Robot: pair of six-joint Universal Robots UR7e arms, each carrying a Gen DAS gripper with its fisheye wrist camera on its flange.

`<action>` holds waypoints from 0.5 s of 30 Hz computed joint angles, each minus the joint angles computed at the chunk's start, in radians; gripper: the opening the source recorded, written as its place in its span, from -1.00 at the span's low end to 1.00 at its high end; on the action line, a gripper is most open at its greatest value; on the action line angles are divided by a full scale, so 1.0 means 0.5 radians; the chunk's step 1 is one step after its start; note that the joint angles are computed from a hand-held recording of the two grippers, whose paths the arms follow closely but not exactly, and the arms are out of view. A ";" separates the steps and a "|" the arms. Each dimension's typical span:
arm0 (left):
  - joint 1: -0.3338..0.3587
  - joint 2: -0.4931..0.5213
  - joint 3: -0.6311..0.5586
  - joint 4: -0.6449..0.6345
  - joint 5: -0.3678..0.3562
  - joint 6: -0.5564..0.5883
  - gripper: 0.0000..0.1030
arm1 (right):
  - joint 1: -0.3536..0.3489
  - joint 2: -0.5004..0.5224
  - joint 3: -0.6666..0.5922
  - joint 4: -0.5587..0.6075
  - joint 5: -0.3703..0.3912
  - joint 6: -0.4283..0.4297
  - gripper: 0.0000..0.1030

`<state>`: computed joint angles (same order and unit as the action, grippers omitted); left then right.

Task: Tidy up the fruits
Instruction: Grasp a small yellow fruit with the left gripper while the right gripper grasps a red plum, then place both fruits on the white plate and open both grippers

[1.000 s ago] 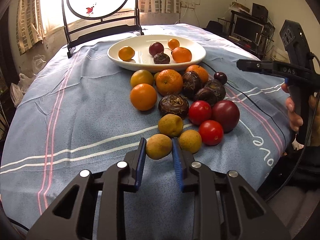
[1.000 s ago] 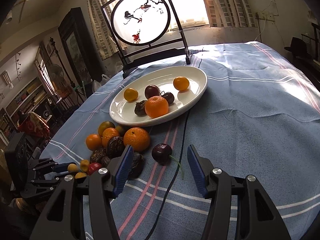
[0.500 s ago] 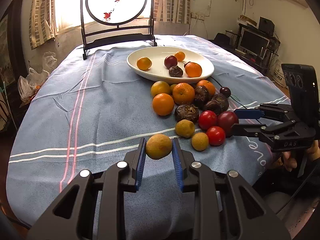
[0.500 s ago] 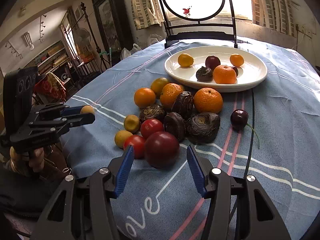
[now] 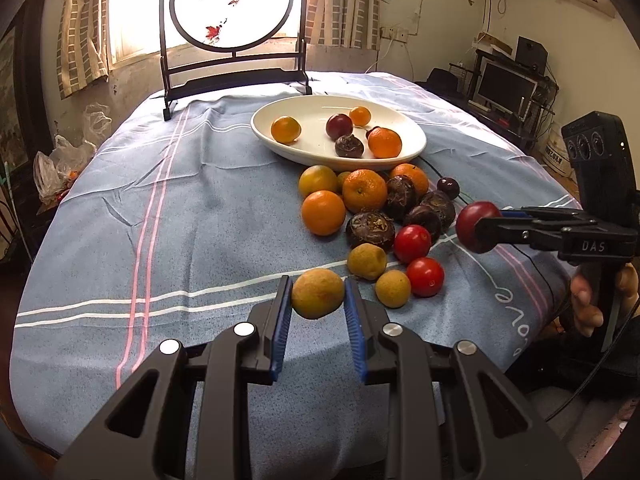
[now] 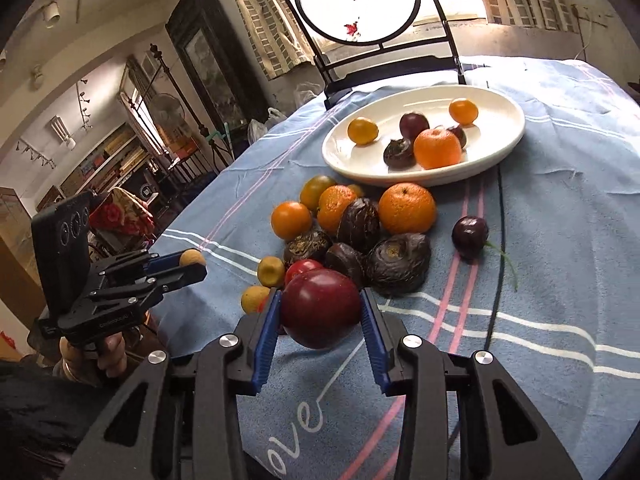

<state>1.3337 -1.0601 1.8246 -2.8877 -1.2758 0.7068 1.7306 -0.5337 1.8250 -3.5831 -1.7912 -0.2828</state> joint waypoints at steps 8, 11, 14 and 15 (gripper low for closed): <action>-0.046 0.082 -0.160 0.093 -0.071 -0.058 -0.52 | -0.010 -0.150 -0.016 -0.064 -0.045 -0.006 -0.23; -0.087 0.179 -0.300 0.130 -0.082 -0.078 -0.52 | -0.026 -0.180 -0.142 0.039 -0.046 0.026 -0.23; -0.126 0.307 -0.485 0.195 -0.095 -0.095 -0.52 | -0.034 -0.157 -0.339 0.197 -0.089 0.038 -0.22; -0.136 0.360 -0.564 0.226 -0.100 -0.103 -0.52 | -0.042 -0.138 -0.420 0.264 -0.105 0.050 -0.22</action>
